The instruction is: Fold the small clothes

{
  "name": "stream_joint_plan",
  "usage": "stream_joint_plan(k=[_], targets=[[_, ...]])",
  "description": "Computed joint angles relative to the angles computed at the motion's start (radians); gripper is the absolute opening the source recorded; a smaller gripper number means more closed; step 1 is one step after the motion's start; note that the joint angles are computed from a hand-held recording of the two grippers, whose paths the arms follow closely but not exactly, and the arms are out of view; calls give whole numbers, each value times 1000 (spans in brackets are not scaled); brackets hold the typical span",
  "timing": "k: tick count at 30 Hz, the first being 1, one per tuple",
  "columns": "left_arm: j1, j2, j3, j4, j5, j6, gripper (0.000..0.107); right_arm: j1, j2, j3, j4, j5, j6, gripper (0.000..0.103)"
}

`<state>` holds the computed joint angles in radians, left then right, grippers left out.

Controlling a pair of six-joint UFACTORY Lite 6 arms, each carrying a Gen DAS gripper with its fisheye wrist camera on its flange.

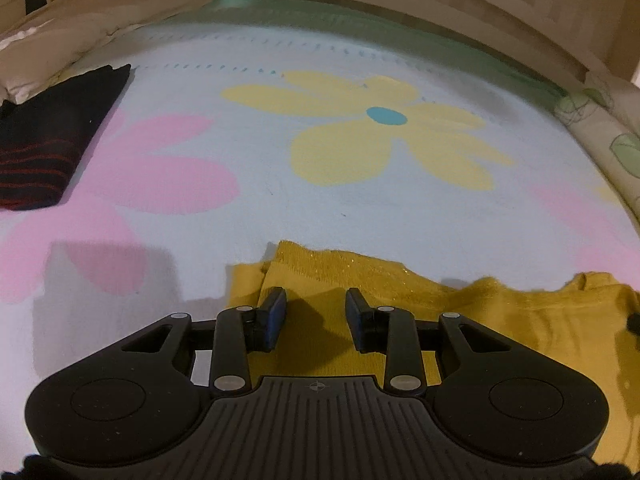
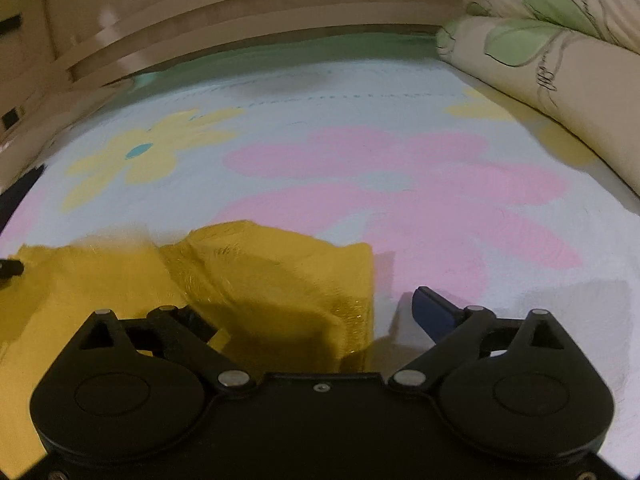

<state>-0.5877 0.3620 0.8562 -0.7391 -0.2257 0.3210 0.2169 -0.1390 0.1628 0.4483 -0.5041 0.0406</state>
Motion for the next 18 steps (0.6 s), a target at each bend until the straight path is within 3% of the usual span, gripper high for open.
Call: stream_joint_plan(k=[4, 11, 13, 16, 18], targets=[[-17, -41, -23, -149, 5, 134, 32, -49, -57, -12, 16, 45, 17, 98], [-24, -167, -166, 36, -17, -56, 37, -248, -232, -76, -244, 136, 202, 99], [-24, -153, -183, 11, -43, -20, 38, -294, -244, -82, -342, 148, 285, 99], [-24, -120, -194, -122, -123, 106, 43, -295, -257, -93, -355, 158, 304, 99], [8, -109, -203, -55, -141, 40, 44, -290, -251, -90, -365, 161, 309, 99]])
